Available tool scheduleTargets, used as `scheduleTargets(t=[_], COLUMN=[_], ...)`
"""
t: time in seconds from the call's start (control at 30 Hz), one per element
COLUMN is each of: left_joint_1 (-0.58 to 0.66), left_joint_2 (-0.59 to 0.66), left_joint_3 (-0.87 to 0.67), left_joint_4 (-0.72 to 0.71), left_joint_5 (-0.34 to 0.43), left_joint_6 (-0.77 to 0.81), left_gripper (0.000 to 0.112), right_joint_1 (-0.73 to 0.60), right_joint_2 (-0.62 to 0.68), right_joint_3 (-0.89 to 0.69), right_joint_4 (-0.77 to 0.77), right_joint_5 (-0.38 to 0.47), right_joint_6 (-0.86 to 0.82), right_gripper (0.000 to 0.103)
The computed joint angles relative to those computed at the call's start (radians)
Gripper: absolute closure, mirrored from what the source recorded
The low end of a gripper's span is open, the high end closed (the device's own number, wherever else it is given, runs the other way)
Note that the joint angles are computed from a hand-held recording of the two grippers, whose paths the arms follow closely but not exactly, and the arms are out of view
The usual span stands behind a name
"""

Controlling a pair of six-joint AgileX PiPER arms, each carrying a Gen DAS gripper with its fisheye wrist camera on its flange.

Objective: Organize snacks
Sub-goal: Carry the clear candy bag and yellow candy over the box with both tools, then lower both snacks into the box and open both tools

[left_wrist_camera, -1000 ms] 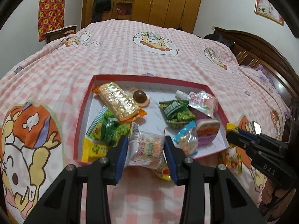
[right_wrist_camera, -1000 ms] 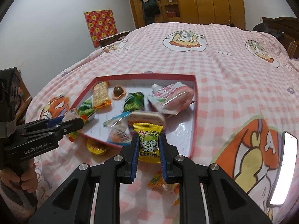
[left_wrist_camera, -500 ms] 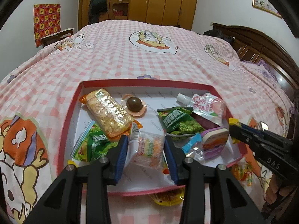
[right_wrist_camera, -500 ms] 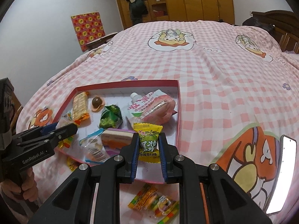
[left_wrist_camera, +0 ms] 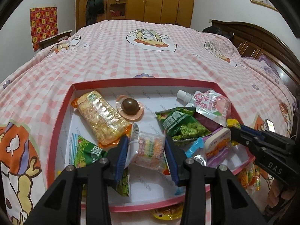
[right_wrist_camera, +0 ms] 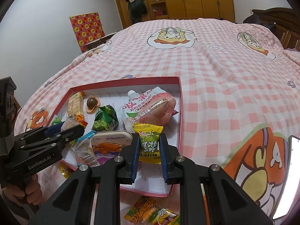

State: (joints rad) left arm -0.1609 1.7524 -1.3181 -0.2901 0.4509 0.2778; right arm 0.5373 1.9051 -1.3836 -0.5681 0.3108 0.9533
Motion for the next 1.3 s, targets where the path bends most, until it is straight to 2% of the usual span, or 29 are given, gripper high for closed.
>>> scheduleTargets(t=[0.33, 0.5, 0.57, 0.77, 0.83, 1.1, 1.3], left_joint_1=[-0.002, 0.009, 0.011, 0.017, 0.02, 0.033, 0.039], left_joint_2=[0.018, 0.018, 0.013, -0.006, -0.019, -0.079, -0.126], left_joint_3=[-0.016, -0.021, -0.019, -0.011, -0.001, 0.045, 0.078], left_joint_4=[-0.002, -0.051, -0.056, -0.051, -0.057, -0.057, -0.039], left_joint_5=[0.01, 0.029, 0.029, 0.046, 0.051, 0.057, 0.074], left_joint_6=[0.011, 0.046, 0.046, 0.031, 0.033, 0.018, -0.012], left_gripper=[0.07, 0.067, 0.062, 0.06, 0.059, 0.058, 0.058], right_joint_1=[-0.001, -0.006, -0.007, -0.006, -0.001, 0.008, 0.01], right_joint_2=[0.008, 0.003, 0.0, -0.014, -0.023, -0.065, -0.091], right_joint_3=[-0.004, 0.003, 0.006, 0.021, 0.034, 0.083, 0.11], right_joint_4=[0.017, 0.056, 0.074, 0.039, -0.027, -0.156, -0.103], right_joint_5=[-0.004, -0.023, -0.028, -0.039, -0.044, -0.064, -0.073], right_joint_6=[-0.016, -0.049, -0.064, -0.025, 0.045, 0.189, 0.138], right_gripper=[0.082, 0.082, 0.081, 0.068, 0.063, 0.056, 0.054])
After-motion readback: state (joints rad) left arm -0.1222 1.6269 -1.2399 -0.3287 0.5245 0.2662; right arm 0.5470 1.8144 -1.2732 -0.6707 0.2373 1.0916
